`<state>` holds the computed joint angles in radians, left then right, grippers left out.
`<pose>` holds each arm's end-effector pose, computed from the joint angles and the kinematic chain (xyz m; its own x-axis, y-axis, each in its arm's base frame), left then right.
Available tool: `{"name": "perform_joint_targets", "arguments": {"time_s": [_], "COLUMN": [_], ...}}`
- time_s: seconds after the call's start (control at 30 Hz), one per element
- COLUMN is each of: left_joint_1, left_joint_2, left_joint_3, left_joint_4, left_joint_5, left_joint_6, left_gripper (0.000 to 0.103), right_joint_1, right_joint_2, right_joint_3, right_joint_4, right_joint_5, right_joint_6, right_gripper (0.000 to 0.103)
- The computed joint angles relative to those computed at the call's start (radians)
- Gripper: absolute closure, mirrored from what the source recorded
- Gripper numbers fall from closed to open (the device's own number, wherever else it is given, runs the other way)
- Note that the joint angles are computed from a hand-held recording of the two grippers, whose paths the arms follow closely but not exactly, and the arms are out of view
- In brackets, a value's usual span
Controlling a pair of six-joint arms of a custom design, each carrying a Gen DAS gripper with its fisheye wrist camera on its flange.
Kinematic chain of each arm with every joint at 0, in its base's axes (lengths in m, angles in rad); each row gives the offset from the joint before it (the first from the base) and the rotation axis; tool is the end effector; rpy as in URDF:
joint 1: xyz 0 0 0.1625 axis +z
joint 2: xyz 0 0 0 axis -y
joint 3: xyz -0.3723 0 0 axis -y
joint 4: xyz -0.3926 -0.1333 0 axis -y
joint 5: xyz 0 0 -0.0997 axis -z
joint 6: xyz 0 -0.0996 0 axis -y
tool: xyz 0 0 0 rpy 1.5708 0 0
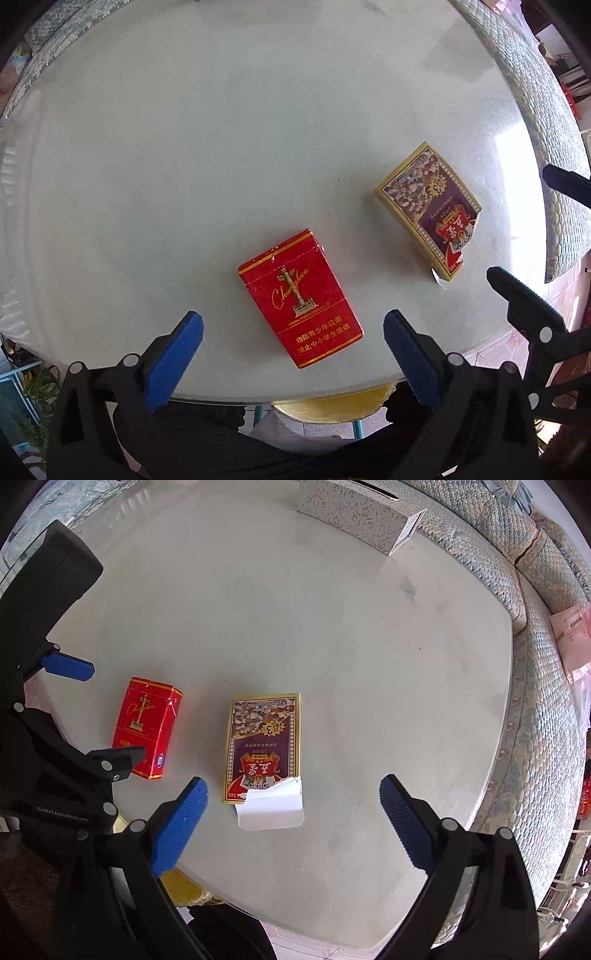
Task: Collect trash
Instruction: 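Grasp the red cigarette pack with the left tool while the right tool grasps the purple-gold card box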
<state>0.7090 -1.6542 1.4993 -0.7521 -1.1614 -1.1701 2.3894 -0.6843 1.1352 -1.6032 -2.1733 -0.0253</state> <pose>-0.1752 -0.3781 0.4607 -0.7109 -0.1383 -0.6896 -0.1454 0.9882 -0.0484 0.5633 -0.4219 0.1113 -0.3778 -0.7745 0.5074 -0.6770 0.6049 0.4194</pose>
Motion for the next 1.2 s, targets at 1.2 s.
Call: {"name": "perform_joint_targets", "arguments": {"time_s": [1.2], "left_joint_1": [0.145], "left_joint_2": [0.009], "left_joint_3": [0.060], "left_joint_4": [-0.093], "left_joint_5": [0.046], "left_joint_6": [-0.029], "left_gripper": [0.008], "right_joint_1": [-0.013], "right_joint_2": [0.053], "right_joint_3": [0.103], "right_joint_4": [-0.119], "right_joint_5": [0.003], "right_joint_6": [-0.091], "right_gripper": [0.050]}}
